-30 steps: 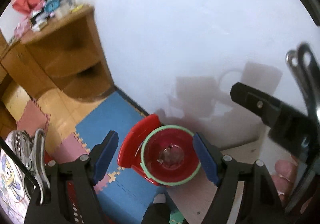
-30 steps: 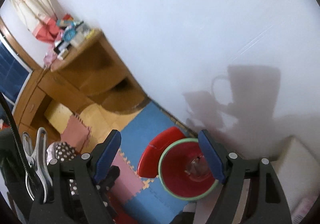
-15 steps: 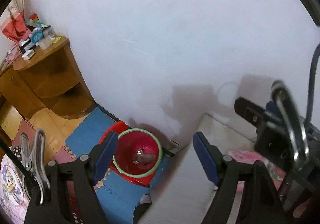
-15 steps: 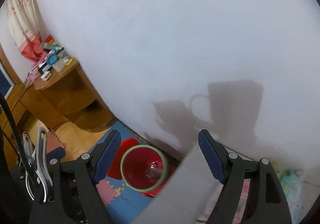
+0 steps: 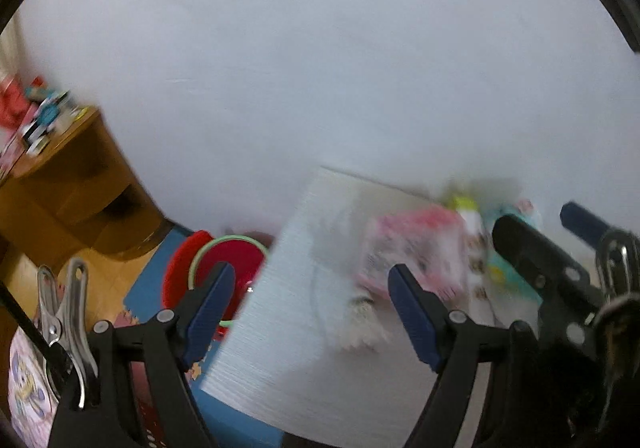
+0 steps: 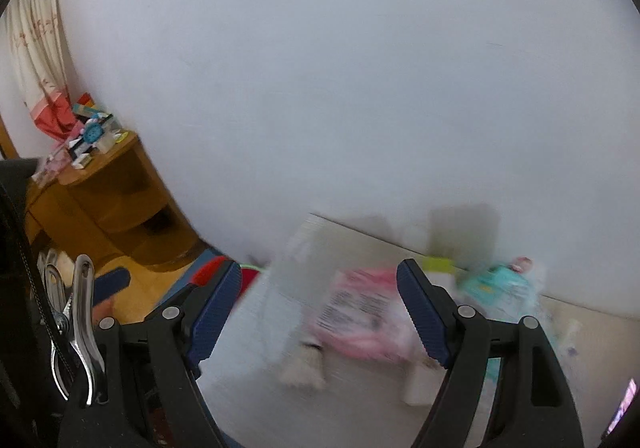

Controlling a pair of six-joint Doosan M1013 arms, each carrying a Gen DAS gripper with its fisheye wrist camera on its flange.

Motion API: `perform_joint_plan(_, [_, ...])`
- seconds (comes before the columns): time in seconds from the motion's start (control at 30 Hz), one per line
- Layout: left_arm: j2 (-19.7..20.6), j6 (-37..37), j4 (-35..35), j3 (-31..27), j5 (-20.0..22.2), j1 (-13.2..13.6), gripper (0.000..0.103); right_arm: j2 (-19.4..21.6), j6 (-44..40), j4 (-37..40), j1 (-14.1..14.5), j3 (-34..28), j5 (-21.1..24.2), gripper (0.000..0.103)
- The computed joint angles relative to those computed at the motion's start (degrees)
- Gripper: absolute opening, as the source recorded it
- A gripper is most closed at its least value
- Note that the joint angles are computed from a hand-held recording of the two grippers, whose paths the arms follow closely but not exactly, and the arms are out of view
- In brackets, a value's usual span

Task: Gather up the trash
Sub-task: 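Move both open tools back toward the table of trash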

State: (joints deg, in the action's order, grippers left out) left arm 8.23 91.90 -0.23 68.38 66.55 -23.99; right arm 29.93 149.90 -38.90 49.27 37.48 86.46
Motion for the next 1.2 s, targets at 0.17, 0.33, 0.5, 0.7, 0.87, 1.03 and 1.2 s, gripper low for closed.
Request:
perform_joint_plan(0.17, [-1.21, 0.67, -1.99, 5.1, -0.78, -2.93, 0.083, -6.97, 7.49, -1.53, 1.87, 13.45, -0.93, 0.082])
perform_joint_plan(0.33, [0.07, -0.7, -1.76, 7.06, -1.62, -4.93, 0.083, -10.29, 11.38, -1.44, 1.49, 21.62, -1.74, 0.082])
perform_joint_plan(0.5, [2.71, -2.55, -1.59, 6.05, -0.7, -4.84, 0.083, -10.34, 9.29, 0.0, -0.1, 23.49, -0.69, 0.082])
perform_joint_plan(0.7, [4.35, -3.96, -1.48, 4.39, -3.05, -4.89, 0.083, -11.04, 7.14, 0.56, -2.19, 24.82, -2.15, 0.082])
perform_joint_plan(0.87, [2.93, -1.46, -6.51, 7.44, -11.13, -4.4, 0.083, -12.29, 7.58, -4.6, -1.32, 26.66, -4.25, 0.082])
perform_joint_plan(1.03, [1.42, -2.25, -8.26, 10.61, -16.47, -4.06, 0.083, -13.35, 7.35, -7.59, -0.9, 28.8, -7.44, 0.082])
perform_joint_plan(1.2, [0.64, -1.9, -6.18, 12.02, -15.89, -4.08, 0.083, -14.73, 6.01, -7.18, -1.21, 30.66, -9.38, 0.082])
